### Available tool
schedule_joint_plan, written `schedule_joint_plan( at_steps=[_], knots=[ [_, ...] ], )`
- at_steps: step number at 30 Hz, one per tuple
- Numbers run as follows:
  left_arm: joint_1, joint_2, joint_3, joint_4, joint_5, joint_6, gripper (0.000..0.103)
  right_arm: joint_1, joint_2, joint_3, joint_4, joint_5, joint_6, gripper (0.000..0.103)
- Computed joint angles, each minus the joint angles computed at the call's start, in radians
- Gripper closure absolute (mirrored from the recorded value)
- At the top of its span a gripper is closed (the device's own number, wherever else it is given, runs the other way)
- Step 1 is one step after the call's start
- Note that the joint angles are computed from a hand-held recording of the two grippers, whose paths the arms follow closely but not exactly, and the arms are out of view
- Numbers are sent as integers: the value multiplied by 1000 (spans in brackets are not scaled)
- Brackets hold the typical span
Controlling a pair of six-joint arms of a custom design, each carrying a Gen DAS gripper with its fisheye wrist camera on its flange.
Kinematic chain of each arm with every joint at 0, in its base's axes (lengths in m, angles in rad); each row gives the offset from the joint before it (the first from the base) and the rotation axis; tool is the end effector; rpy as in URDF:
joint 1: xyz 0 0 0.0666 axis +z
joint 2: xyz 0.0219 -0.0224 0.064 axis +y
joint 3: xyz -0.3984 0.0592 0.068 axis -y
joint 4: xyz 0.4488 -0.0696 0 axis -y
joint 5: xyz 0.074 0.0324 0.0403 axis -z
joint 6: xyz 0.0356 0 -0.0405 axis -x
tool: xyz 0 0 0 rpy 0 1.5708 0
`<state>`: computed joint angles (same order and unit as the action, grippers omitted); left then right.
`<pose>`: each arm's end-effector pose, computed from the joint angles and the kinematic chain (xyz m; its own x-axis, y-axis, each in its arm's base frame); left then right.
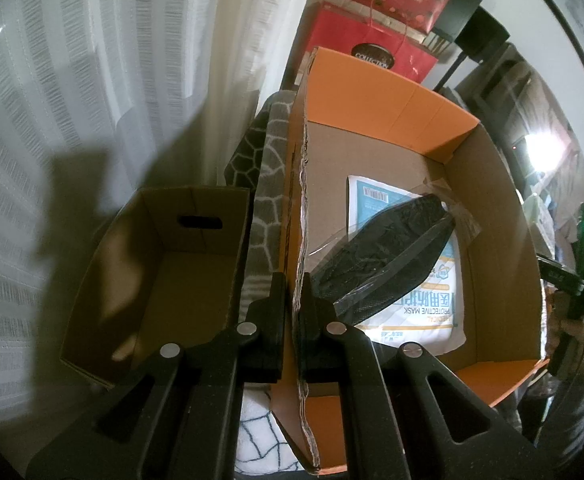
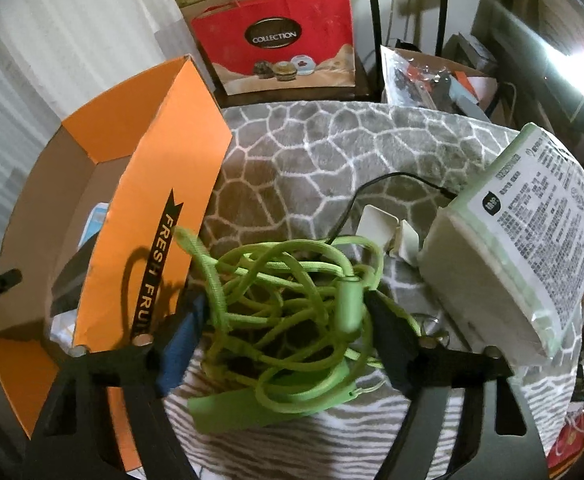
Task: Organize objects
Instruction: 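Reach the right tool to the green cable bundle and grasp it, then lift the green cable with the right tool toward the orange box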
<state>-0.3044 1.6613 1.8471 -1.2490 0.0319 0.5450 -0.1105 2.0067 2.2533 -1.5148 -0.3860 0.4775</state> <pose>0.5908 -0.1872 0.5083 -0.8759 -0.2679 -0.4012 -0.1634 0.9472 -0.2758 0.7157 -0.0663 0.4704 -0.8383 -0.3353 -0.4298 -0.4443 0.8771 0.1822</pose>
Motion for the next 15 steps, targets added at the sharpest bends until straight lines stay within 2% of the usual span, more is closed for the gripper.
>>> schedule_joint_plan(
  at_steps=[4, 6, 9, 15],
  knots=[
    [-1, 0, 1, 0, 0, 1, 98, 1, -9, -5, 10, -6, 8, 58],
    [-1, 1, 1, 0, -1, 1, 98, 2, -19, -13, 31, 6, 14, 74],
    [-1, 1, 1, 0, 0, 0, 98, 0, -18, 0, 31, 14, 7, 89],
    [1, 1, 1, -1, 2, 0, 98, -11, -25, 28, 37, -25, 0, 92]
  ],
)
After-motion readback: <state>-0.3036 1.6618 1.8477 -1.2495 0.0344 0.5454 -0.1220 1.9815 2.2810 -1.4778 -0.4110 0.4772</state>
